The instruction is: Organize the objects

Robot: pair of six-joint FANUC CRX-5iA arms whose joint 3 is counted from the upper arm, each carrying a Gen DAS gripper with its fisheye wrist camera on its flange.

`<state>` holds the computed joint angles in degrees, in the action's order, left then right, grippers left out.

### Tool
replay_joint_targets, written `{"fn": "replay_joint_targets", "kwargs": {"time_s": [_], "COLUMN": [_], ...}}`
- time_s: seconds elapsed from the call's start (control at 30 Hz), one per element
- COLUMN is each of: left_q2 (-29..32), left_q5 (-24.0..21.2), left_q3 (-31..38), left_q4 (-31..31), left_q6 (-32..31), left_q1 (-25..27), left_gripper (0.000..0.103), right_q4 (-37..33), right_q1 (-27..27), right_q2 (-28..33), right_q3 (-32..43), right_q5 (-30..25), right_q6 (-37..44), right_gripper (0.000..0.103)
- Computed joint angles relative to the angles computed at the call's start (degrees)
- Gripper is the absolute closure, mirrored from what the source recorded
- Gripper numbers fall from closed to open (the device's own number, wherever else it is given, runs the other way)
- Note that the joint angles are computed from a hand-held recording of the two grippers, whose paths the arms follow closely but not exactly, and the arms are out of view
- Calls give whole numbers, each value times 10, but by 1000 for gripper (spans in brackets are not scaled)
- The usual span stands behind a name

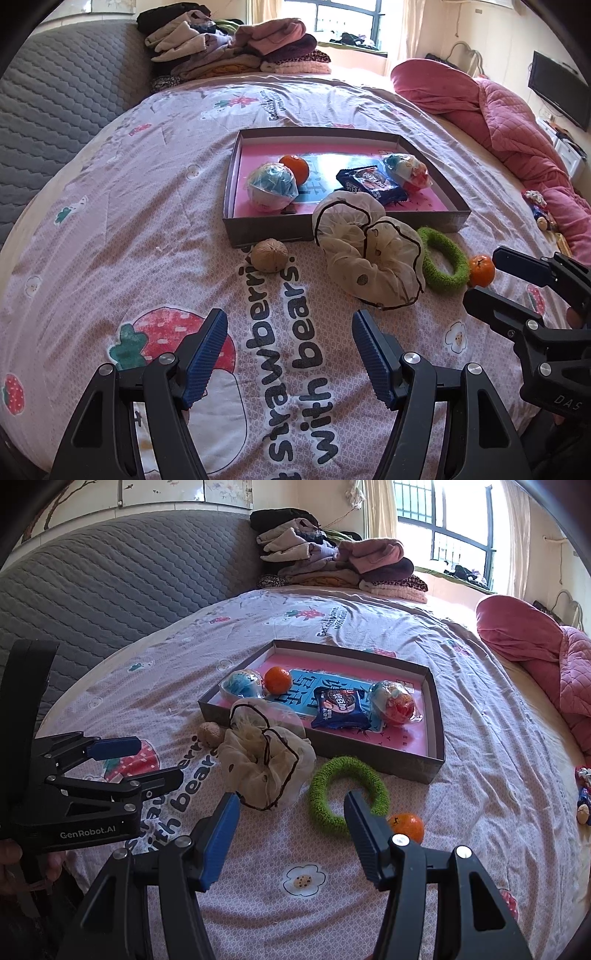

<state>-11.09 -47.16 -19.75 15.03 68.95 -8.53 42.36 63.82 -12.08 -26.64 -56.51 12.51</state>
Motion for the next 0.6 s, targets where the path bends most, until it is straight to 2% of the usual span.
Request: {"fn": "replay_joint_targets", "kwargs": {"time_s": [0.6], "left_q2": [16], "left_q5": [-29], "left_q3": [6], "left_q4": [4], "left_q6": [-1], "left_q1": [5], "left_gripper": [31], "right_q4": [-53], "right_q1": [-7], "right_q2": [16], "right_q3": [15], "right_q5": [-8], "right_q6": [28], "right_gripper": [44]}}
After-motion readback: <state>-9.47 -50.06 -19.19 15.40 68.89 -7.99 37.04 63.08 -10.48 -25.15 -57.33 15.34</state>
